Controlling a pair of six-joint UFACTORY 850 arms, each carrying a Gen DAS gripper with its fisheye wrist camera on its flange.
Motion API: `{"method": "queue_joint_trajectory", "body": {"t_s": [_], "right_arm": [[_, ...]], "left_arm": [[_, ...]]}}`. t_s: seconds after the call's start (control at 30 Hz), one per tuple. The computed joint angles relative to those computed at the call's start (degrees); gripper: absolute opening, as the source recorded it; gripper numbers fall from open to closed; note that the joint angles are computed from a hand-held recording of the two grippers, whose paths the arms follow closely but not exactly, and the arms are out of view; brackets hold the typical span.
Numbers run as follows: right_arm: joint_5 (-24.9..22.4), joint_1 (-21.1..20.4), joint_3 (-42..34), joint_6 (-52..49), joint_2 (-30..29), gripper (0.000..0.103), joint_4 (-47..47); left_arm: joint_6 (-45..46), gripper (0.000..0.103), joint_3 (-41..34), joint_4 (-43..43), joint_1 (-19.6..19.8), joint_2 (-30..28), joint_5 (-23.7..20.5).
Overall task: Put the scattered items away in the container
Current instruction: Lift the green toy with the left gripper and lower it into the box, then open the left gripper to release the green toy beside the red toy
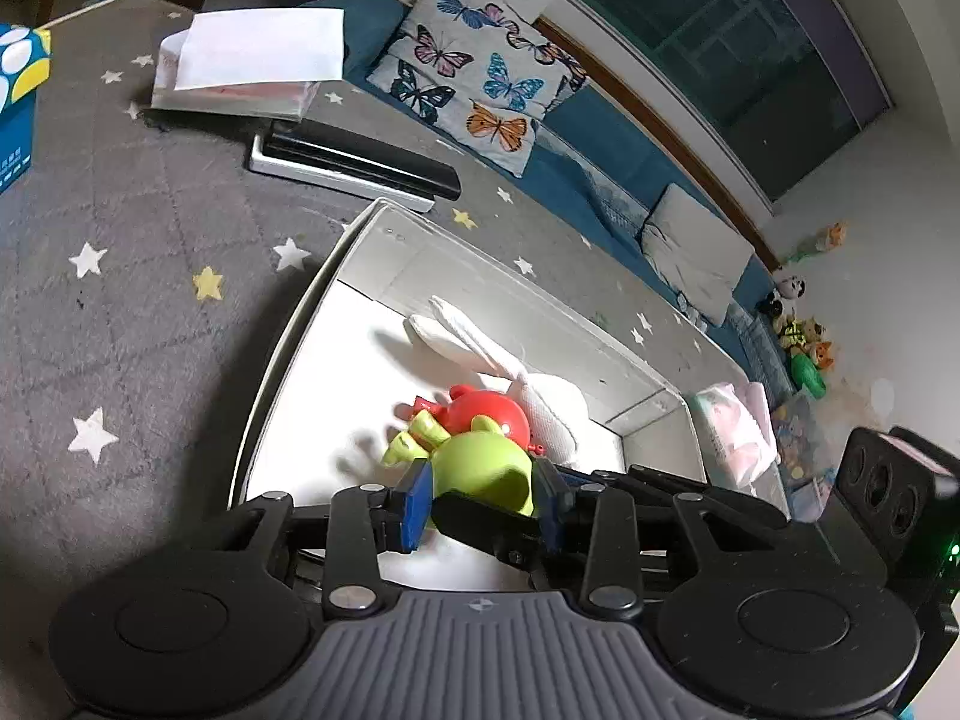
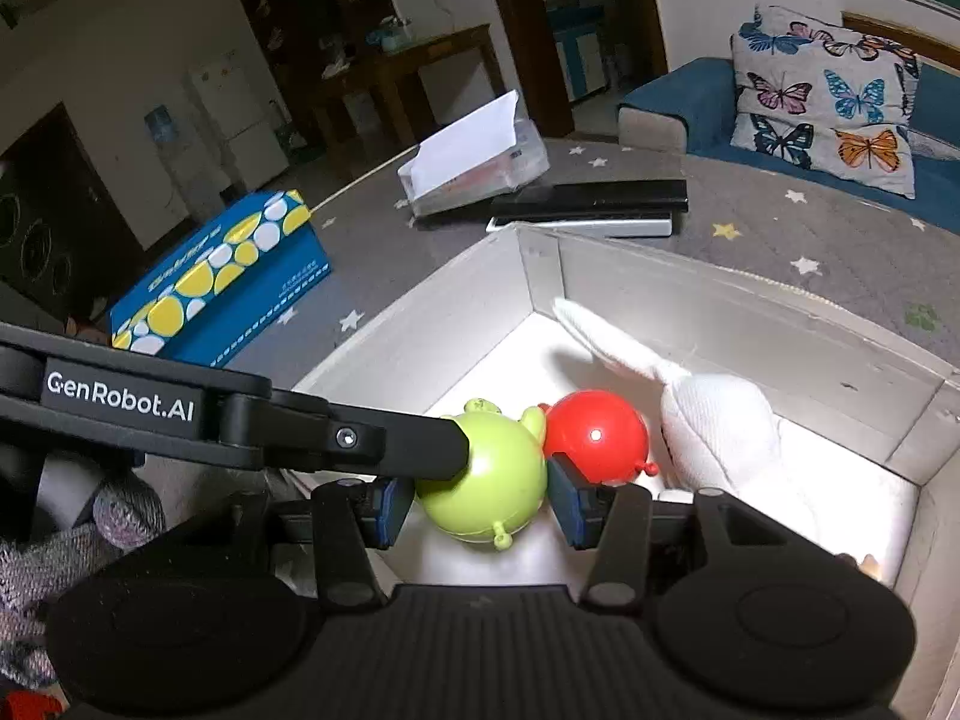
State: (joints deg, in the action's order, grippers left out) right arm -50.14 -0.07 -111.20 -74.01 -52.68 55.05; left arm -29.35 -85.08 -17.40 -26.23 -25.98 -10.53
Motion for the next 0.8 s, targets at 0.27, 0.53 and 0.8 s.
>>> {"method": "queue_joint_trajectory", "body": {"t_s": [0.27, 0.53, 0.8], "right_arm": [[-0.4, 0.8, 0.0, -0.1, 0.2, 0.049, -4.1], [-3.7, 1.3, -5.4, 5.3, -3.0, 0.049, -8.7], [-3.4, 0.9, -4.3, 4.7, -2.6, 0.050, -6.9]], "left_arm": [[-11.2, 0.038, -3.6, 15.2, -1.0, -1.9, -4.9], [-13.8, 0.038, -3.0, 18.3, -1.0, -1.5, -4.5], [-22.2, 0.038, -0.8, 26.8, -1.1, 0.0, -3.1]]}}
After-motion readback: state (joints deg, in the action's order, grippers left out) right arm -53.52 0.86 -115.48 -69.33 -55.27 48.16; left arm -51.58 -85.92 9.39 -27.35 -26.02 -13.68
